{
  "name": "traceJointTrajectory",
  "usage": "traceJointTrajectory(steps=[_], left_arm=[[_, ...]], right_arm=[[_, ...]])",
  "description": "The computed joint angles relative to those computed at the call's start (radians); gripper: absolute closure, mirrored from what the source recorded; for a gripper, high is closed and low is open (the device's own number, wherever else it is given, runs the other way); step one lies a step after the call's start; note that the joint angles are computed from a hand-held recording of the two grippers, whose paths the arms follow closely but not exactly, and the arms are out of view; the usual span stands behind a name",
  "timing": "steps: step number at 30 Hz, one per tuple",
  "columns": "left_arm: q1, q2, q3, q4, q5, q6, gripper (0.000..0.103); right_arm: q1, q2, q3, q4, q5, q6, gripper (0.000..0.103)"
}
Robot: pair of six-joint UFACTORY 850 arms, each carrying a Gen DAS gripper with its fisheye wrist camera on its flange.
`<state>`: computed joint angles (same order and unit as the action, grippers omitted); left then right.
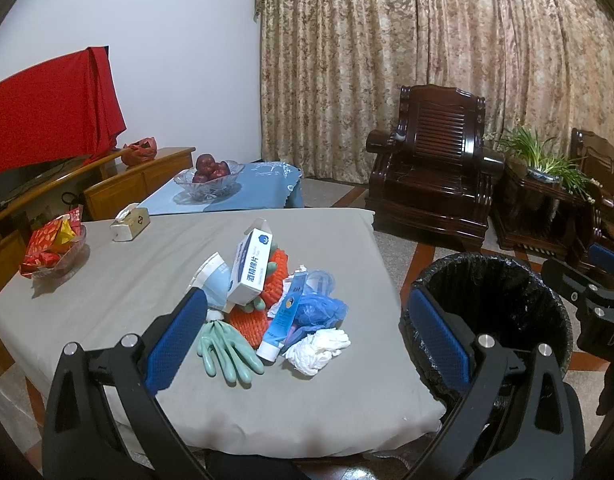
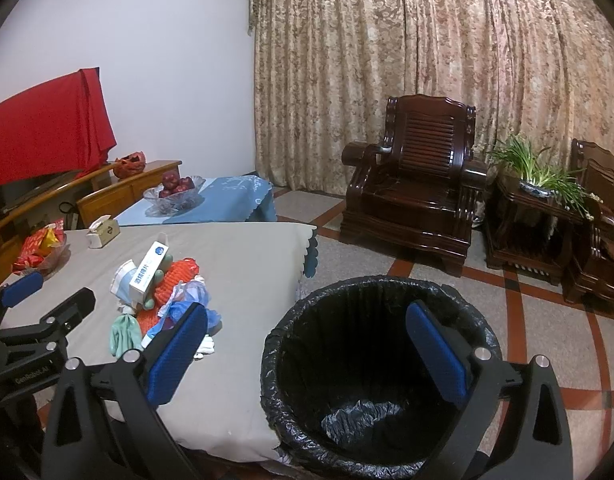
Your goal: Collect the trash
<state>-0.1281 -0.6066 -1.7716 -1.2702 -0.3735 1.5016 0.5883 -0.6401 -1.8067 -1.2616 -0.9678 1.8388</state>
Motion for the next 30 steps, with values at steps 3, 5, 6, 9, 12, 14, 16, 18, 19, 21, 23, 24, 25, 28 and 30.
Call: traceJointTrajectory(steps=[3,5,6,9,12,14,16,18,19,21,23,24,25,28,30], left_arm=[[0.000,0.000,0.000,0.004,0.000,-0.004,0.005],[0.003,-0.004,-0.008,0.012,-0.005,-0.011,0.005],[0.004,-0.007,-0.013,0.018,-0.007,-0.016,0.005],[0.003,-0.005,-0.010,0.016,-0.006,-0.016,0.005],[0.000,0.000,0.000,0.002,0.000,-0.004,0.005],[0.001,-0.002,-0.003,0.002,-0.002,-0.003,0.005],[-0.001,0.001,0.002,0.003,0.001,-0.005,0.005],[0.003,-0.007,-0.012,0.016,-0.005,-0.016,0.005],[0.008,-0.019,-0.030,0.028,-0.010,-0.029,0.005],[0.009,-0.021,-0.033,0.031,-0.012,-0.031,0.005],[0.013,-0.027,-0.044,0.042,-0.017,-0.041,0.005],[0.013,-0.028,-0.045,0.042,-0.018,-0.041,0.005],[0.015,-0.032,-0.052,0.052,-0.021,-0.050,0.005],[0.015,-0.032,-0.052,0.053,-0.022,-0.052,0.005],[0.009,-0.021,-0.033,0.033,-0.011,-0.034,0.005]], right_arm=[[0.000,-0.001,-0.002,0.001,0.000,-0.002,0.006],[0.000,-0.001,-0.001,0.000,-0.001,-0.001,0.006],[-0.001,-0.001,-0.001,0.001,0.000,-0.002,0.006],[0.000,-0.001,-0.001,0.000,-0.001,-0.002,0.006],[-0.001,-0.001,0.000,-0.001,0.000,-0.001,0.006],[0.000,-0.001,0.001,-0.001,-0.001,-0.001,0.006],[-0.001,-0.001,0.001,0.000,0.000,-0.001,0.006],[-0.001,-0.002,-0.001,0.001,-0.001,-0.001,0.006],[-0.001,-0.003,-0.002,0.001,-0.001,-0.001,0.006],[-0.001,-0.003,-0.002,0.000,-0.002,-0.001,0.006],[-0.001,-0.002,-0.001,0.001,-0.001,-0.001,0.006],[-0.001,-0.003,-0.001,0.001,0.000,-0.001,0.006],[-0.001,-0.003,-0.001,0.001,-0.001,-0.002,0.006],[-0.002,-0.003,-0.001,0.003,0.000,-0.002,0.006],[-0.002,-0.003,-0.001,0.003,0.000,-0.002,0.006]])
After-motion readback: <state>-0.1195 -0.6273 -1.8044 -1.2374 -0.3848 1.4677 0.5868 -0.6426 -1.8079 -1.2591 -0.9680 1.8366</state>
